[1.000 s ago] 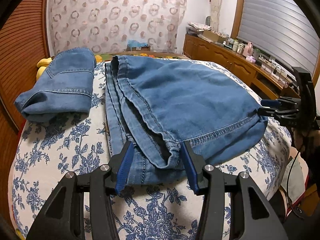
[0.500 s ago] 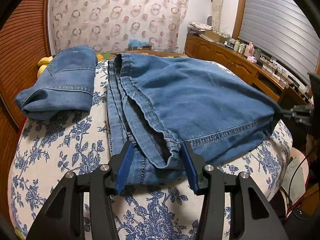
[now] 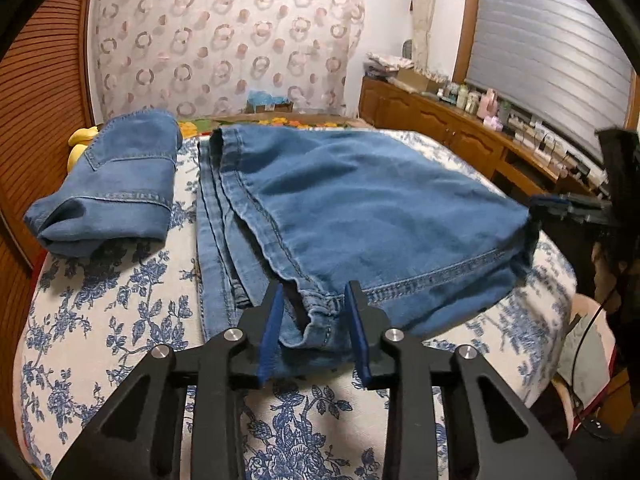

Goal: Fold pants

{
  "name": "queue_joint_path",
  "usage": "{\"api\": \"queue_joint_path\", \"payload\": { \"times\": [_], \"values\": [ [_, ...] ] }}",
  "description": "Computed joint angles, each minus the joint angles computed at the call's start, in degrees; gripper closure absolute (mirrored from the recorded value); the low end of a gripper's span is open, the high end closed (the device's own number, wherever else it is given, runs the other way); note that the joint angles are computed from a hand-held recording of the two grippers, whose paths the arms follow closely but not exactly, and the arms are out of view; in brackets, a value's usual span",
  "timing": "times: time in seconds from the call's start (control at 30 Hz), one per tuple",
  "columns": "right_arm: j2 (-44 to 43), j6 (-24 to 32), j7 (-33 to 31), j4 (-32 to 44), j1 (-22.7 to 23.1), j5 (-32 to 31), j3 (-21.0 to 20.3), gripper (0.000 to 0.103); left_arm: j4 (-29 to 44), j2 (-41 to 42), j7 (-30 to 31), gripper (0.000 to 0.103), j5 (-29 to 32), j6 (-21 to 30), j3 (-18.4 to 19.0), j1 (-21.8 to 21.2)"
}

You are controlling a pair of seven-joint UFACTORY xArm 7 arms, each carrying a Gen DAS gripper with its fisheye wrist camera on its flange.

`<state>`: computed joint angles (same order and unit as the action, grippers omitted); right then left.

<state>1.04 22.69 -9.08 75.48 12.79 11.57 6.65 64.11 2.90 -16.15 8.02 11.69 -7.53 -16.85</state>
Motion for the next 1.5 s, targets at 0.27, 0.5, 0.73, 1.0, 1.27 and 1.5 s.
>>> {"api": "queue_joint_path", "payload": {
  "times": [0.27, 0.5, 0.73, 1.0, 1.27, 1.5],
  "values": [
    [8.6, 3.8, 5.7, 8.8, -0.7, -1.2, 0.0, 0.052, -0.1, -0.1, 1.6, 0.095, -1.2, 0.9, -0.3, -0.1],
    [12.1, 7.6, 4.9, 12.7, -1.7, 1.0, 0.9, 0.045, -2.6, -2.6, 4.5, 0.096, -4.4, -0.2, -0.3, 0.6],
    [14.8, 10.1, 3.4, 15.4, -2.5, 3.7, 1.8, 0.045, -2.0, -1.7, 4.5, 0.096, -5.4, 0.3, -0.4, 0.7],
    [15.3, 10.5, -2.2, 16.4, -3.5, 9.5, 3.5, 0.083, -1.7, -1.8, 4.4, 0.095, -5.9, 1.3, -0.5, 0.5],
    [12.0, 2.9, -3.8, 17.2, -0.5, 6.7, 3.9, 0.089, -3.8, -5.1, 1.0, 0.060, -3.9, 0.4, 0.0, 1.4],
    [14.8, 3.4, -8.7, 24.5, 3.7, 5.2, 6.5, 0.090, -8.7, -10.1, 0.6, 0.031, -5.7, -3.3, 0.8, 4.0]
  ]
}}
